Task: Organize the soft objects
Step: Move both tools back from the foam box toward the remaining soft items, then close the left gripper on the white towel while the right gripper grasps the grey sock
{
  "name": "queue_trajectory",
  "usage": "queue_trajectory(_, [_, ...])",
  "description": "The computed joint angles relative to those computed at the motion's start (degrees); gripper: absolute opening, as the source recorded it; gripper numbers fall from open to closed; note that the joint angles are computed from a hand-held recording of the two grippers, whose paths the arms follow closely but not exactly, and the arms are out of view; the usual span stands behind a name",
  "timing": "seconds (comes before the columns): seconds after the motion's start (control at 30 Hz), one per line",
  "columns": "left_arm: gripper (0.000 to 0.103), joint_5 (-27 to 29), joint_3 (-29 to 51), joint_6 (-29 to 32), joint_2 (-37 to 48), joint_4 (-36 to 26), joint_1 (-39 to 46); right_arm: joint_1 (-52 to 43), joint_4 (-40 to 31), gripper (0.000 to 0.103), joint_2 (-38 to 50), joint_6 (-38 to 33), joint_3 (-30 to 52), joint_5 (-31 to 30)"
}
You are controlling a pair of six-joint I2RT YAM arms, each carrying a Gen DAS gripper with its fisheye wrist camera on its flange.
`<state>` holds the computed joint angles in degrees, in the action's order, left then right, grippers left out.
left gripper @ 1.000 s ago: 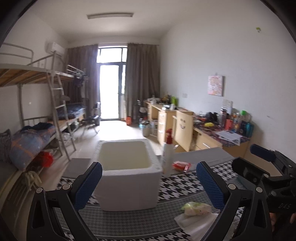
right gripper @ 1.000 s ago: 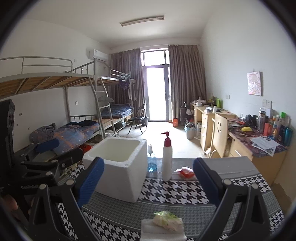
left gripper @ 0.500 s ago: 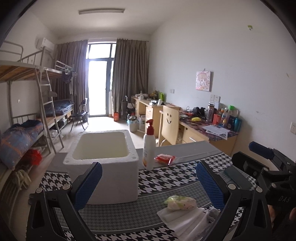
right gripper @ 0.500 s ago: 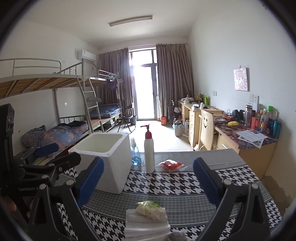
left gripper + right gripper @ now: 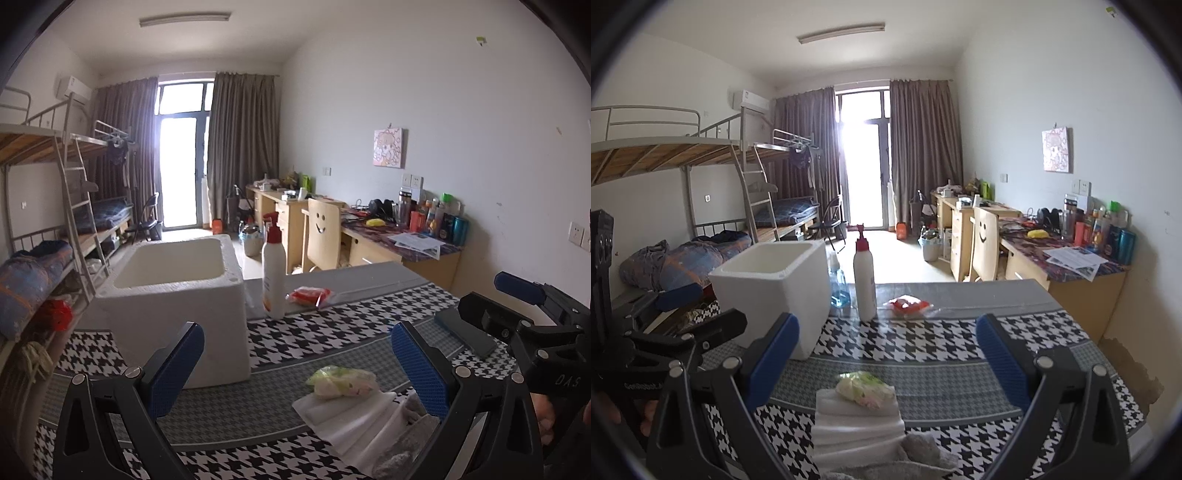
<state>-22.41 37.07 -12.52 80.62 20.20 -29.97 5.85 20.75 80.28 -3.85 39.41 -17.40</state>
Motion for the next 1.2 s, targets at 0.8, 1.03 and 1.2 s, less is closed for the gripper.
queue_trajectory(0.8, [0.102, 2.53, -0.26, -1.39, 8.12, 1.93, -2.12, -5.23, 1.77, 0.098, 0.83, -2.36, -6.74, -3.17])
queue_trajectory(1.03, [0.102, 4.37, 0.75, -2.88, 11.54, 1.55, -2.13, -6.48, 1.65, 0.098, 3.03, -2.89, -7.03, -3.66])
queue_trajectory(1.2, [0.102, 6.92, 2.24, -2.15, 14.27, 0.31, -1.96, -7.13, 1.67, 0.098, 4.46, -3.40, -7.23, -3.22])
